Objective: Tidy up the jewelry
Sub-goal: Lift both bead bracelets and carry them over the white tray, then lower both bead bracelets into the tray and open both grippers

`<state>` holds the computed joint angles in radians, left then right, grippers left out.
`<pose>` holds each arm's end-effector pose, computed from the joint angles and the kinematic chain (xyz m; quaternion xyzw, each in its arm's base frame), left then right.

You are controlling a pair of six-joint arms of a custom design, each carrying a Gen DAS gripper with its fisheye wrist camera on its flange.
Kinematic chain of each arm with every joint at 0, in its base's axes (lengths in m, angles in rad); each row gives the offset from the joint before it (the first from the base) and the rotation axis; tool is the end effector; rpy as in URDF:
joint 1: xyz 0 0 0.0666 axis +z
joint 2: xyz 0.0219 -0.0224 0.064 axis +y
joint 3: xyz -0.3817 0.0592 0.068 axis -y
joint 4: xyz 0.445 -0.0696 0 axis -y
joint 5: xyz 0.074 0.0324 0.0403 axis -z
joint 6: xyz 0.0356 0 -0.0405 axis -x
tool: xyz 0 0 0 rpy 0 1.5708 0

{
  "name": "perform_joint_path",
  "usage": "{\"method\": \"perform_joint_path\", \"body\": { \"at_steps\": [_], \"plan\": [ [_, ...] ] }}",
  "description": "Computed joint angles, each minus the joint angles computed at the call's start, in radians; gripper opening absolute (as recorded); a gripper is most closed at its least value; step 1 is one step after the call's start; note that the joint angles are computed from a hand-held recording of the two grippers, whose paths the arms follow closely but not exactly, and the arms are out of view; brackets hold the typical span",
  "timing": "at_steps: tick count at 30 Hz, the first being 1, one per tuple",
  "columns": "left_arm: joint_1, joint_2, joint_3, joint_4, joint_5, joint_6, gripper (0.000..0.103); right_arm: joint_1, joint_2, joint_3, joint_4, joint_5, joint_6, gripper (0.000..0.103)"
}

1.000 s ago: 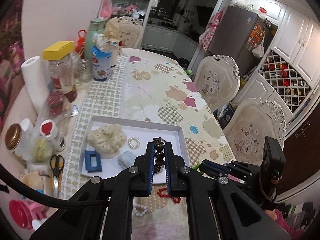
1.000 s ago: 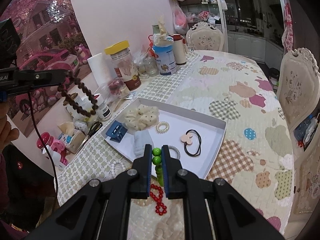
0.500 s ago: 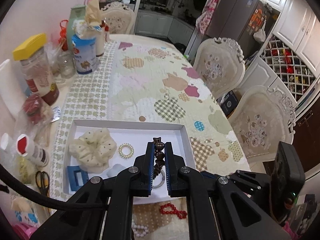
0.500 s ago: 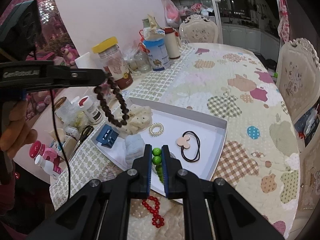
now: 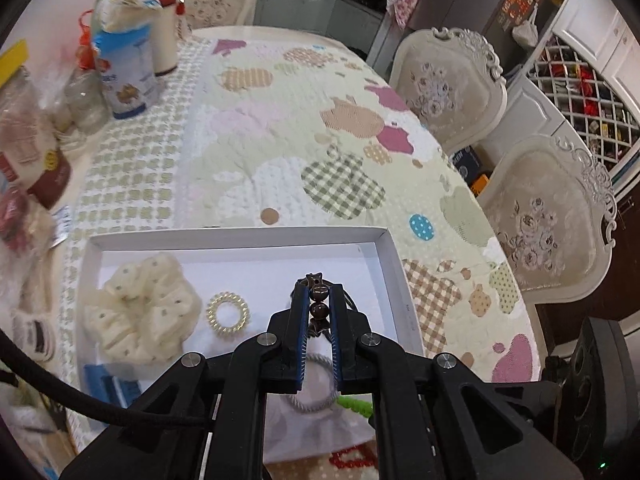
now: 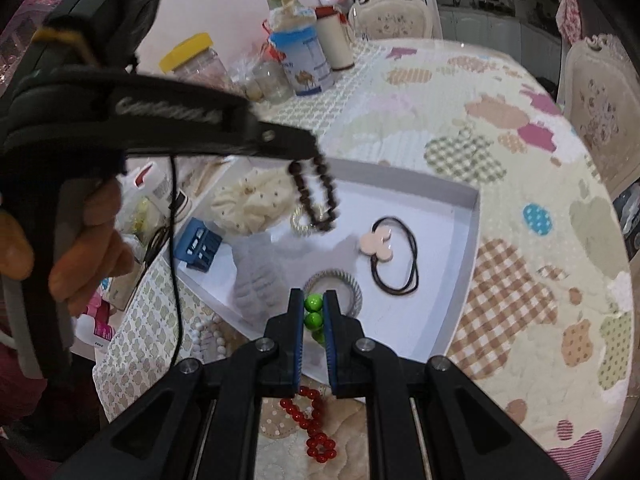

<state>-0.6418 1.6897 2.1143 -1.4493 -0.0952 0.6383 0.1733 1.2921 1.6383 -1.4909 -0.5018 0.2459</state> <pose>0.4799 -0.3549 0.5912 -0.0111 0.9619 -0.1241 0.2434 0.4346 0.0931 0.5714 -0.2483 0.9151 0.2351 0.2135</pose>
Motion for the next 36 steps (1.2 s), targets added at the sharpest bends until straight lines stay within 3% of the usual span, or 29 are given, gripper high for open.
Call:
{"method": "perform_joint_path", "body": {
  "at_steps": [13,36],
  "plan": [
    [0.068,0.022,-0.083,-0.027,-0.032,0.002,0.0,-0.014,0.079,-0.012,0.042,0.15,-0.019,0.009],
    [0.085,0.021,-0.116,-0.041,-0.072,0.051,0.0,-0.009,0.127,0.006,0.091,0.158,-0.036,0.01]
  ]
}}
